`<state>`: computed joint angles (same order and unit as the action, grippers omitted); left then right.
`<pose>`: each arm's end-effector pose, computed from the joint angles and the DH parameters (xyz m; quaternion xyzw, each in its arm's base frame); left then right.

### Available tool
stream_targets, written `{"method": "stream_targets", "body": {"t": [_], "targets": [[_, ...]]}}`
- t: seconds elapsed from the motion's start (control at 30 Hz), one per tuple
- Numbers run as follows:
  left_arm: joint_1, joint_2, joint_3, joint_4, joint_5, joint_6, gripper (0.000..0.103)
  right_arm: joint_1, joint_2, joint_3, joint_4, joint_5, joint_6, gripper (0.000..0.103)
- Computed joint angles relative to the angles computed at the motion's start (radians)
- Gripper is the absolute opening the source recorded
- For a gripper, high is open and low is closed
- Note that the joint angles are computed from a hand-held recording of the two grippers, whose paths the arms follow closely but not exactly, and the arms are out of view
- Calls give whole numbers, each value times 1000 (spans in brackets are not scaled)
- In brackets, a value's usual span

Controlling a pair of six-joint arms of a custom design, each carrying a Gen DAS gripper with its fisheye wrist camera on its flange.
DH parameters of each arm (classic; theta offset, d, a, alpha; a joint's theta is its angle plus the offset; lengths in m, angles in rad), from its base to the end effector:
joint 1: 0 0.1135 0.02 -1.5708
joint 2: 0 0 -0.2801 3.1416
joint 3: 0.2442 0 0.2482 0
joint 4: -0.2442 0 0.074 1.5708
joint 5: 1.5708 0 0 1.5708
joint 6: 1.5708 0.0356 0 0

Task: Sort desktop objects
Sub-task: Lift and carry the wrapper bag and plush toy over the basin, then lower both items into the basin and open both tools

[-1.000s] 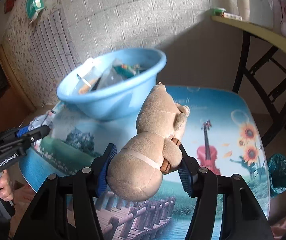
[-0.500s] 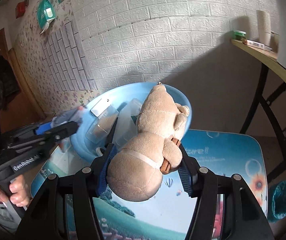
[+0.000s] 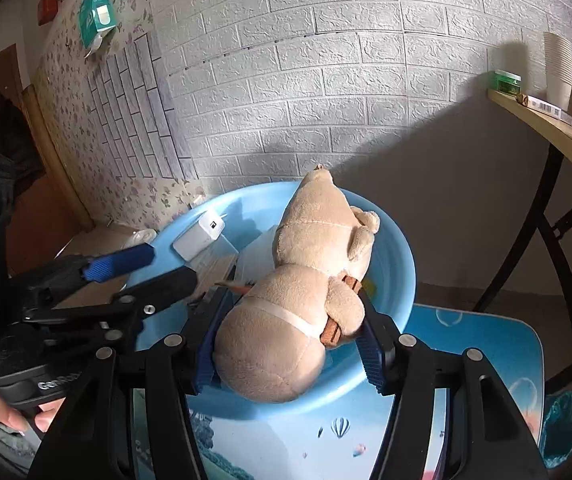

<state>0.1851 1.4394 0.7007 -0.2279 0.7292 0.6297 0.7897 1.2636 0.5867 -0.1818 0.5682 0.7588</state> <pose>0.2588 0.0243 0.1906 0.3001 0.8466 -0.2024 0.3901 0.1745 0.1488 0.1977 0.0838 0.9011 0.0461 0.4229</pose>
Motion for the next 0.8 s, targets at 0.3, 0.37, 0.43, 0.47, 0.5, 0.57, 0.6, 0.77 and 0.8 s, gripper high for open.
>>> {"method": "stream_targets", "body": {"t": [0.3, 0.37, 0.43, 0.47, 0.5, 0.57, 0.6, 0.77, 0.8], "targets": [[92, 33, 71, -4, 3, -5, 76, -57, 64, 50, 82, -91, -122, 58], [113, 51, 91, -10, 1, -10, 78, -49, 89, 80, 60, -72, -125, 72], [128, 65, 108, -24, -2, -7, 83, -27, 100, 98, 22, -6, -118, 99], [135, 65, 108, -24, -1, -6, 85, -15, 88, 88, 28, 13, -122, 102], [141, 62, 107, -23, 0, -5, 87, -7, 78, 80, 31, 21, -122, 102], [149, 52, 104, -30, 2, 2, 91, 5, 69, 84, -2, 33, -98, 102], [151, 44, 103, -40, 2, 10, 93, 8, 65, 86, -21, 37, -83, 102], [164, -21, 79, -104, 2, 72, 97, 29, 29, 82, -108, 46, -10, 102], [167, -33, 77, -122, 1, 88, 97, 37, 20, 83, -128, 46, 6, 102]]}}
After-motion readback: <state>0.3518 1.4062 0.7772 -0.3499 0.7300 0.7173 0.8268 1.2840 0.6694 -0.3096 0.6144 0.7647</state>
